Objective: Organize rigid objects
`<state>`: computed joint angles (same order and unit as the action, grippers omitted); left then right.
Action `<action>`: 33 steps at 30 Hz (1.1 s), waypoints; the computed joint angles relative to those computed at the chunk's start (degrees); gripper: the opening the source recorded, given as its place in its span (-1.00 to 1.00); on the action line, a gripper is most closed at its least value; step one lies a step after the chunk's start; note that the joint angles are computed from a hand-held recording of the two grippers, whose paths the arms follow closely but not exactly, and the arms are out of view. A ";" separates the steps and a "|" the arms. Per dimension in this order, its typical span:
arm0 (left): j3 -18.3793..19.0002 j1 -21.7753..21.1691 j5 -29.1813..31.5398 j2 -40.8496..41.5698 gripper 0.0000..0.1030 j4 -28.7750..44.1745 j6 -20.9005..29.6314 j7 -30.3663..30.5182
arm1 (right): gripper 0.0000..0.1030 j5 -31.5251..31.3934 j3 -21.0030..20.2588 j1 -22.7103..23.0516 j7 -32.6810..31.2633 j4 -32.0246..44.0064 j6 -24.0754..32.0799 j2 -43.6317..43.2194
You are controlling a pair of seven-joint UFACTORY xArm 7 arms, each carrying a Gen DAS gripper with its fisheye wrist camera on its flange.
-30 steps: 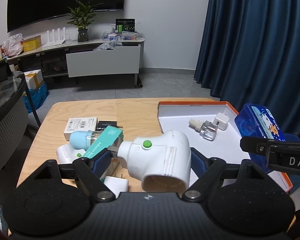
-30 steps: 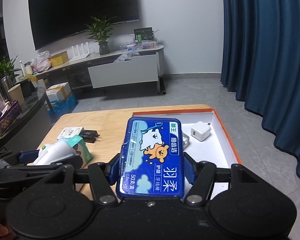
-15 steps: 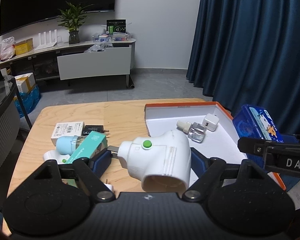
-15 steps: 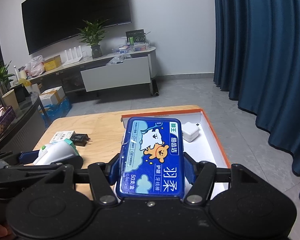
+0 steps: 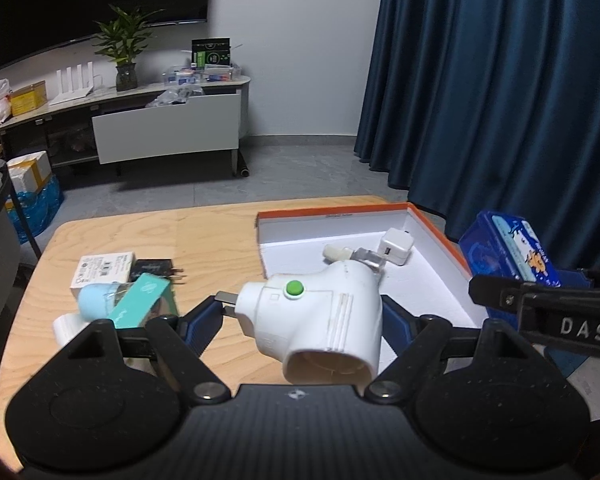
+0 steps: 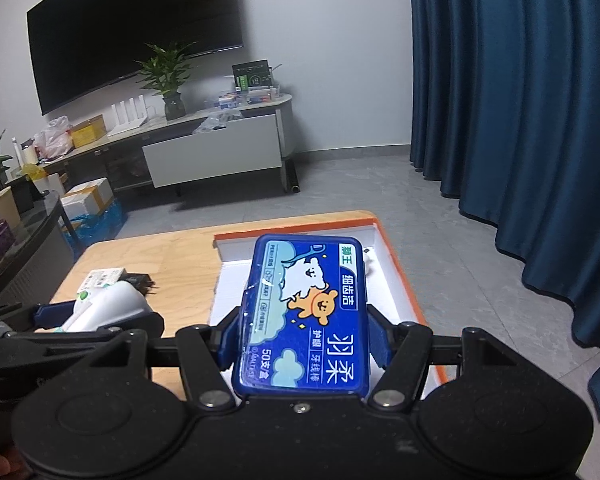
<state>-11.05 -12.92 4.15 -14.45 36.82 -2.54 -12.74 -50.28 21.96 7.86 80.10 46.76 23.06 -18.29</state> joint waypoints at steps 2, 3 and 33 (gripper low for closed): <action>-0.56 0.04 0.12 0.58 0.63 0.57 -0.13 -0.34 | 0.43 0.46 -0.50 0.05 -0.68 -0.36 0.09 -0.21; -0.95 0.21 0.28 0.91 0.63 0.93 -0.12 -0.56 | 0.43 0.71 -0.73 0.03 -0.99 -0.58 0.06 -0.33; -9.25 7.82 31.97 11.61 0.64 12.37 3.57 -30.33 | 0.44 2.86 -6.85 -1.86 -12.22 1.38 -3.43 7.28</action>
<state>-20.30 -5.09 36.11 -2.83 49.19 1.03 -43.07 -47.43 15.11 6.00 67.88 48.14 19.63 -11.01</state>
